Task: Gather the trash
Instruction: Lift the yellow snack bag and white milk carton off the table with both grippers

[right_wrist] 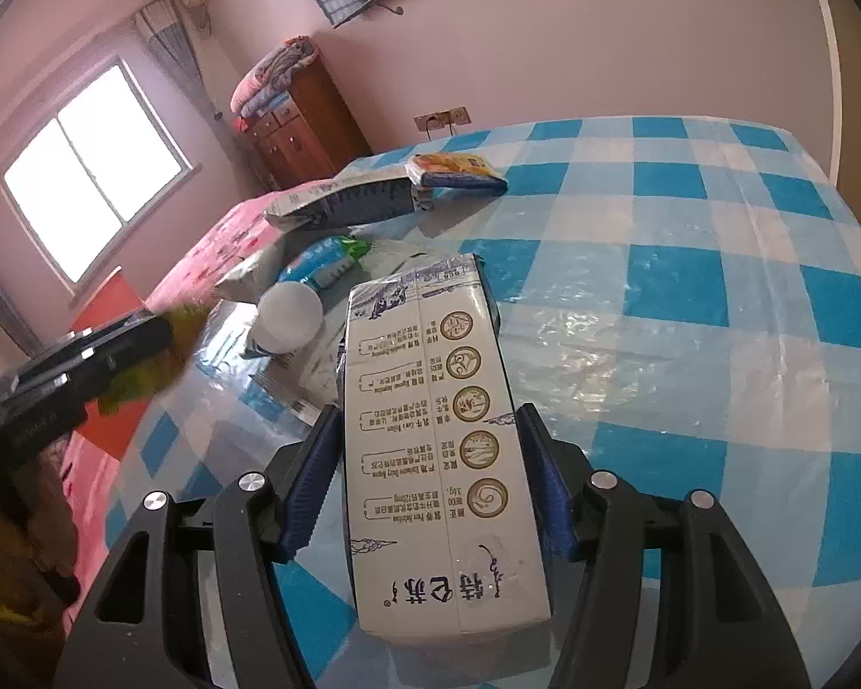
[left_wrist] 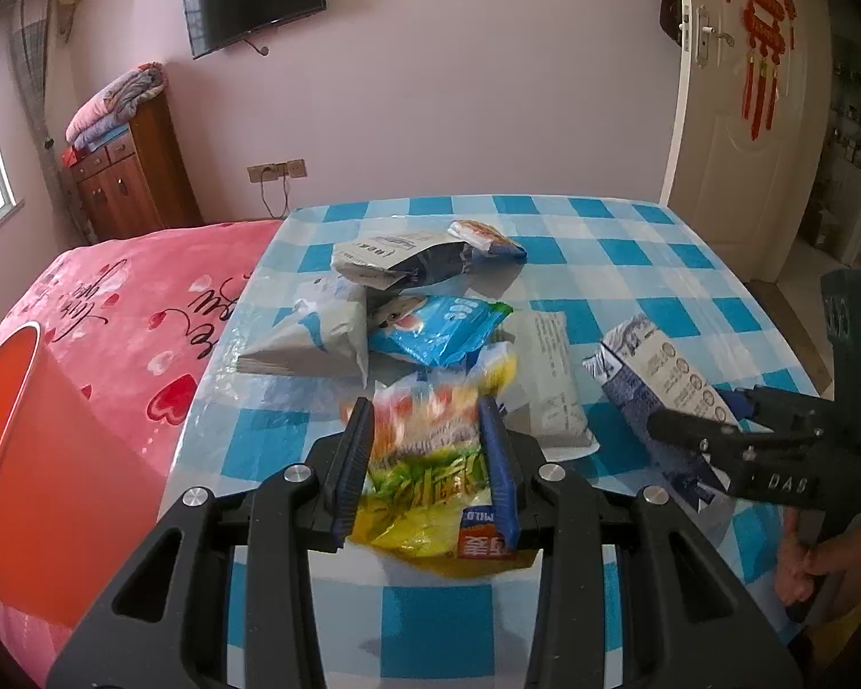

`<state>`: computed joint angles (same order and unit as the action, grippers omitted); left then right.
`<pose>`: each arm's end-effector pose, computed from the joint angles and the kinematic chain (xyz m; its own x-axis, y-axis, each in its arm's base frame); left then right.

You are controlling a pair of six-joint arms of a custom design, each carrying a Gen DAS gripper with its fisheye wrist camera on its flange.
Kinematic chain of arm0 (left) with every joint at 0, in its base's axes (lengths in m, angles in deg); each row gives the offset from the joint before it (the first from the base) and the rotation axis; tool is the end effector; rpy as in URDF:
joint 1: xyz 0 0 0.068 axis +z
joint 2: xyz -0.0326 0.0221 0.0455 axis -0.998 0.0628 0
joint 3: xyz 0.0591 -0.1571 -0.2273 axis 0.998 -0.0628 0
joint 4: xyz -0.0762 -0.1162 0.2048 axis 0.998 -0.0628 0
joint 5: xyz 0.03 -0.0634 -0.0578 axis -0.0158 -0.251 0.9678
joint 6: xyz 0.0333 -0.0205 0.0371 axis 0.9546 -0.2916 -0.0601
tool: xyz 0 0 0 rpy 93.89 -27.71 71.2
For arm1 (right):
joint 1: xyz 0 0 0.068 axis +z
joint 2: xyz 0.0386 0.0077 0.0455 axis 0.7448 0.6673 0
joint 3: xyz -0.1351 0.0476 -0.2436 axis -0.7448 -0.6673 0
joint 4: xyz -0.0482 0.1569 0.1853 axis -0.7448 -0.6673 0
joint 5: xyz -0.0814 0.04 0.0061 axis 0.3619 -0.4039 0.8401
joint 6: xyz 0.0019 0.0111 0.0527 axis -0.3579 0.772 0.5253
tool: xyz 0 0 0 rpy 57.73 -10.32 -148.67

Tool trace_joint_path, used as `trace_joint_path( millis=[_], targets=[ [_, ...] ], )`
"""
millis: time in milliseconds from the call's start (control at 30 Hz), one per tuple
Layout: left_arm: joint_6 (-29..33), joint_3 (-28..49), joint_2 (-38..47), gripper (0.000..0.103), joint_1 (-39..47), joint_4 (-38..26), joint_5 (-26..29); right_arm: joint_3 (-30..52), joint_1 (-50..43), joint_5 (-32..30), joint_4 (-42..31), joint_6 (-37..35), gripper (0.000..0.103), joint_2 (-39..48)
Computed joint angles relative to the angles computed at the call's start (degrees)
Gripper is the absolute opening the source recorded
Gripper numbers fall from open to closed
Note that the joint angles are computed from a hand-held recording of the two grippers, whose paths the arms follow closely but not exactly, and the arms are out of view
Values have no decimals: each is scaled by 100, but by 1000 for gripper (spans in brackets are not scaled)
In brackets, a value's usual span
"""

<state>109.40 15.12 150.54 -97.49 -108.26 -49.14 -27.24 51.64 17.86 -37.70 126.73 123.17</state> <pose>0.3309 -0.0815 0.2457 -0.3697 0.5668 -0.7362 0.7927 0.6058 0.0683 0.1884 0.0092 0.1926 -0.5127 0.6084 -0.6058 0.4067 0.7935 0.4526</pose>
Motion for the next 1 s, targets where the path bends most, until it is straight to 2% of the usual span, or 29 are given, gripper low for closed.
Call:
trace_joint_path(
  millis=[267,333,400,433,533,767,1000],
  targets=[
    [275,29,177,35,279,-276,302,150,317,419,-234,269,62,50],
    [589,48,255,44,340,-506,397,175,402,538,-329,305,62,16],
    [824,-166,193,58,350,-392,368,201,488,652,-426,365,62,-37],
    [985,-296,164,62,333,-323,334,214,530,704,-469,398,62,-61],
    [1162,-488,221,62,273,-187,173,295,653,867,-644,438,62,-107],
    [999,-425,574,62,278,-254,195,448,965,1182,-932,561,62,-149],
    [771,-579,576,52,327,-37,301,665,1284,1433,-1118,674,62,30]
  ],
)
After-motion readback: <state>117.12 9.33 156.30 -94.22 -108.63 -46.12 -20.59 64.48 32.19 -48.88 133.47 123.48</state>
